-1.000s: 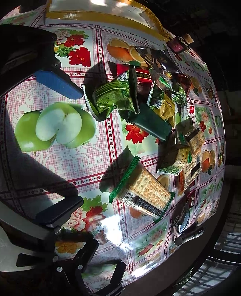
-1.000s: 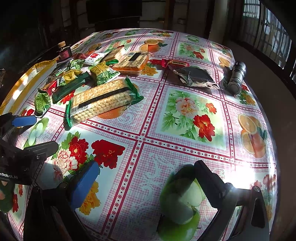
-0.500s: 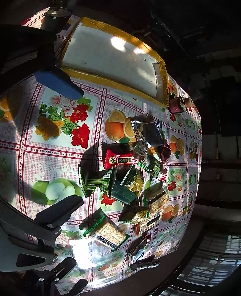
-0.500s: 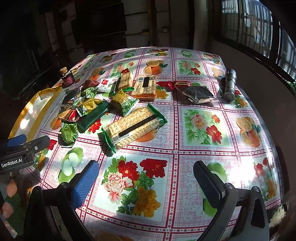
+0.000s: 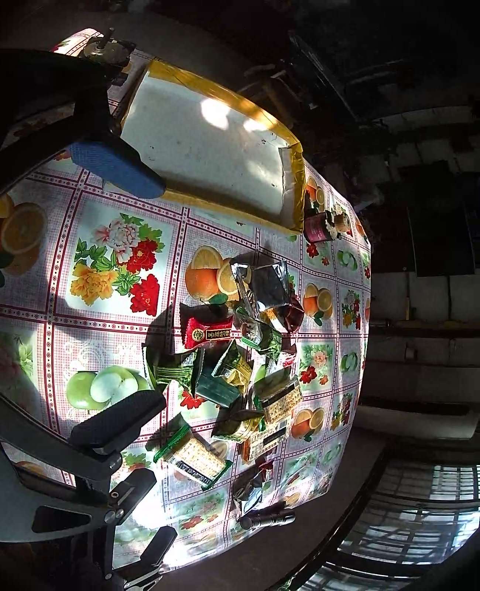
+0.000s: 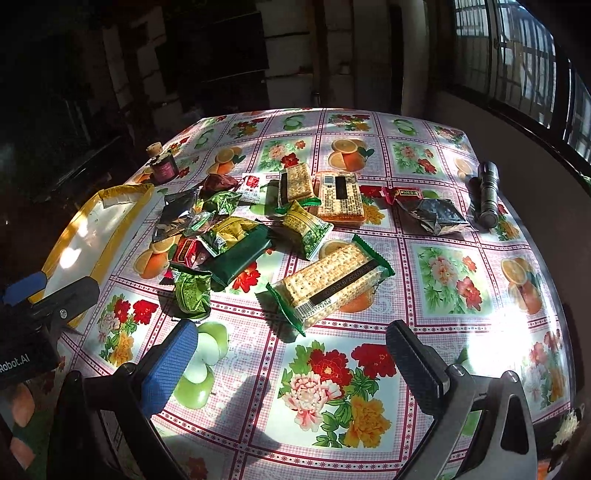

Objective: Organize snacks
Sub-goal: 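Move both tools over the snack pile, then grasp the green snack packet with the left tool while the right tool grasps a cracker pack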

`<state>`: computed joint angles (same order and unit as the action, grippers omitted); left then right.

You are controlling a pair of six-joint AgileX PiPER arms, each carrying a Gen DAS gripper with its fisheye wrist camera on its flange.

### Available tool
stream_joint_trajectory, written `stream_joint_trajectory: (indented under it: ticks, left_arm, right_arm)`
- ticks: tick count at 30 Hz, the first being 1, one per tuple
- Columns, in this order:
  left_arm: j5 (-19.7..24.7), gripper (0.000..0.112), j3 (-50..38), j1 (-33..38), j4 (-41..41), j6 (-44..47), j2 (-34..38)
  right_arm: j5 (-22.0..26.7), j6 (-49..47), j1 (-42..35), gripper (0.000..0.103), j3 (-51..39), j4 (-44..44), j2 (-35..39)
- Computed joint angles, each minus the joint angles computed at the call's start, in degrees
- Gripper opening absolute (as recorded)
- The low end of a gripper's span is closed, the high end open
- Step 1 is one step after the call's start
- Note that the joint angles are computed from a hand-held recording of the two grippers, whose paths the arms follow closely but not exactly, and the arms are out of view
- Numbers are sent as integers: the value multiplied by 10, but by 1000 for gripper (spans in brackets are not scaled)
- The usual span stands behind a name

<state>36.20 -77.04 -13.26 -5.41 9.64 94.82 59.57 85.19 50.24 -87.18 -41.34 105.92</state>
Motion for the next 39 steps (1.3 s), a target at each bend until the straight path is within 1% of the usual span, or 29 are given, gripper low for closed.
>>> stream_joint_trajectory:
  ticks: [6,9,13,19,23,24,26,29,31,34,39]
  left_arm:
    - [8,103,-3,11,-29,31,7]
    - [20,103,-11,24,-58,58,18]
    - [30,103,-20,32,-73,73,34]
    - [62,103,-50,29,-94,98,67]
    - [78,103,-66,23,-96,94,80]
    - [79,103,-68,21,-96,94,82]
    - [80,103,-70,18,-95,92,83]
    - [82,103,-74,15,-90,87,88]
    - [85,103,-78,13,-86,83,92]
    - [87,103,-79,11,-82,79,95]
    - [89,103,-82,6,-73,69,100]
  right_arm:
    - [-14,20,-3,102,19,-1,-7]
    - [-19,29,-7,102,30,1,-11]
    - [-35,37,-15,102,44,4,-12]
    - [-61,38,-32,102,63,14,-13]
    - [-63,40,-38,102,73,13,-17]
    - [-58,40,-38,102,72,12,-16]
    - [-28,30,-37,102,57,13,-7]
    - [35,11,-30,102,25,3,10]
    - [68,1,-26,102,7,-6,20]
    - [79,-6,-25,102,2,-13,21]
    - [71,-7,-26,102,8,-13,20]
